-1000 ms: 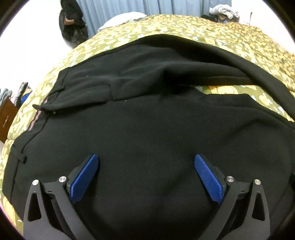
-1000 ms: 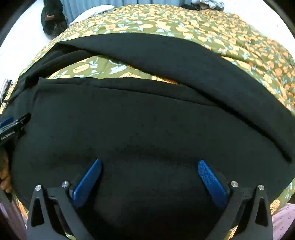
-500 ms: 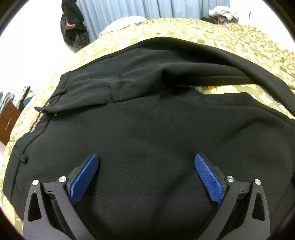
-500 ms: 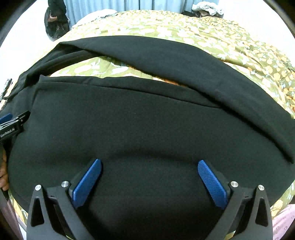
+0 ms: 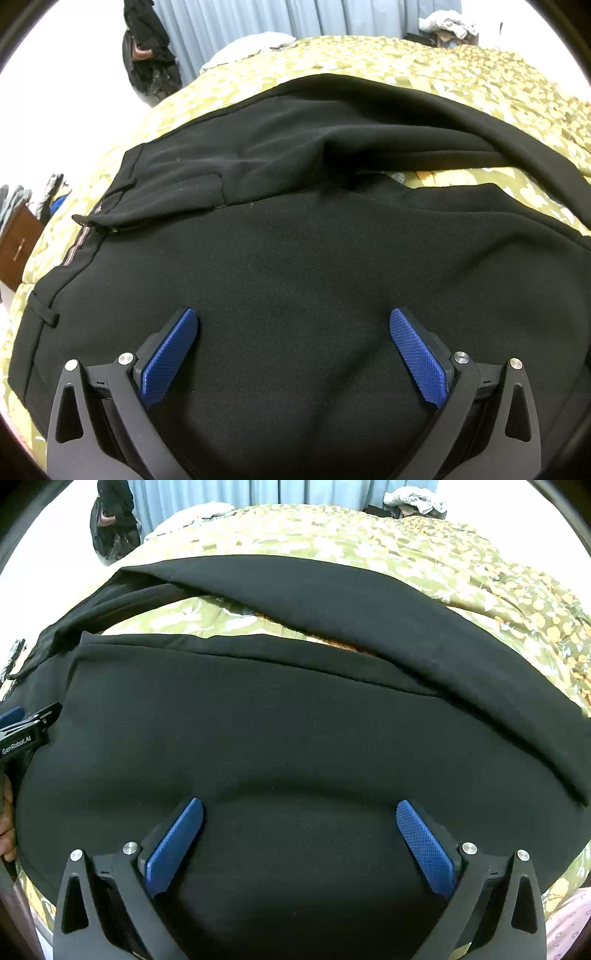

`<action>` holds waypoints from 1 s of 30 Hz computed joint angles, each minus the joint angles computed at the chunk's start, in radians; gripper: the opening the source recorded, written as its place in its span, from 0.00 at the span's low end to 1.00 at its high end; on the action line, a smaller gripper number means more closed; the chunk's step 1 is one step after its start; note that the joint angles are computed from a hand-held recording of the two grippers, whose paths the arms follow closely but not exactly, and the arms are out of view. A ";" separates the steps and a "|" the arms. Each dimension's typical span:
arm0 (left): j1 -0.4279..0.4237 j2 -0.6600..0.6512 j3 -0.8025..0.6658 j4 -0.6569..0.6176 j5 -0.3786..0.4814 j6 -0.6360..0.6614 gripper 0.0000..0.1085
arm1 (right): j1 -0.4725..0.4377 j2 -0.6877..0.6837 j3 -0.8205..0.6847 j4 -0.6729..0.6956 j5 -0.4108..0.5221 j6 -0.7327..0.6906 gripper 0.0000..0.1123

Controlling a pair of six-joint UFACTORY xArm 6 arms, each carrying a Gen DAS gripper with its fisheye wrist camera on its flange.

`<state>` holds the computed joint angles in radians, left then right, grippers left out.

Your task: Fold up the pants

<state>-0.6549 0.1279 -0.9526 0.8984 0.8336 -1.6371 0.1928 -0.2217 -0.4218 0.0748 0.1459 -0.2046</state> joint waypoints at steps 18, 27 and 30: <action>0.000 0.000 0.001 0.000 -0.001 0.000 0.94 | 0.000 0.002 0.003 -0.010 -0.006 0.009 0.92; 0.000 -0.001 0.001 0.000 -0.001 0.000 0.94 | 0.000 0.004 0.004 -0.018 -0.009 0.017 0.92; 0.000 -0.001 0.001 0.000 -0.001 0.000 0.94 | 0.001 0.004 0.001 -0.008 -0.004 0.009 0.92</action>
